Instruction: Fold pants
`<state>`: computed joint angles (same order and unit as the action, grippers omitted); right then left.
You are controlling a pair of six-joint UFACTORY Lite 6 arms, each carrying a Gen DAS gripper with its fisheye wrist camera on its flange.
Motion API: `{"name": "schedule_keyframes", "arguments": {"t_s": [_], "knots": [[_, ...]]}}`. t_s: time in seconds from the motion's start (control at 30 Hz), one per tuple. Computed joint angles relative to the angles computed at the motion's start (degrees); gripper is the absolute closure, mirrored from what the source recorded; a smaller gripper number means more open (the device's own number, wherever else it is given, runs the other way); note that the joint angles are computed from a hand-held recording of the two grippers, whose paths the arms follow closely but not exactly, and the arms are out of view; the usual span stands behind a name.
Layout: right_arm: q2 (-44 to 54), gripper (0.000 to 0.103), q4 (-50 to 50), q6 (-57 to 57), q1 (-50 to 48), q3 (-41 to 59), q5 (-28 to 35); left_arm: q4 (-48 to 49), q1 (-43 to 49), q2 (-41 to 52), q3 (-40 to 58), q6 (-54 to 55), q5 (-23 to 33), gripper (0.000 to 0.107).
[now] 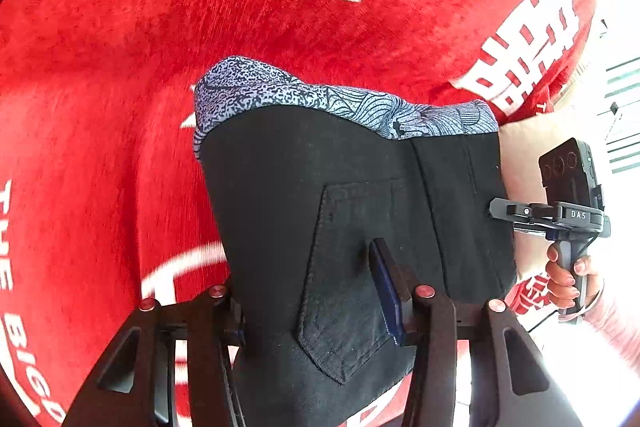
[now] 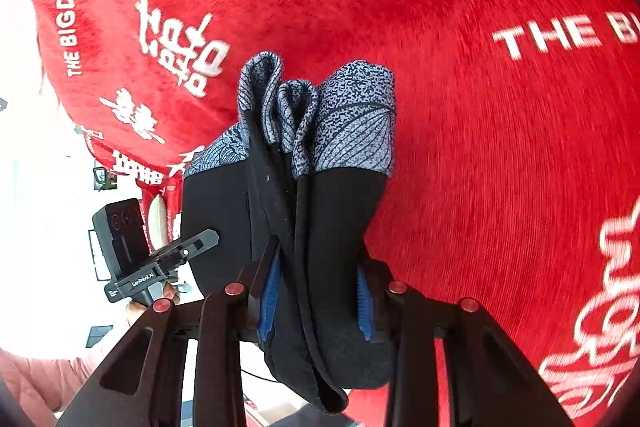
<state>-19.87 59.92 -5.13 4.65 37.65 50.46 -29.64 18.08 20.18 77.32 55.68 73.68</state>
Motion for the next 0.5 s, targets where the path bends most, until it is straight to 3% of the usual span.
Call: {"name": "schedule_keyframes", "arguments": {"t_s": [0.23,0.37,0.5], "knots": [[-16.6,0.068,-7.37,20.81,13.47,-8.12,-4.47,4.5,5.42,-10.41,-12.92,3.38,0.54,0.057],[-24.5,0.066,-14.88,33.57,22.3,-14.98,-7.53,6.99,8.12,-13.5,-21.74,7.13,-5.23,0.056],[-23.17,0.049,-30.5,50.84,33.18,-14.63,-11.89,5.95,8.45,-16.59,-26.27,6.82,-11.44,0.029]]}}
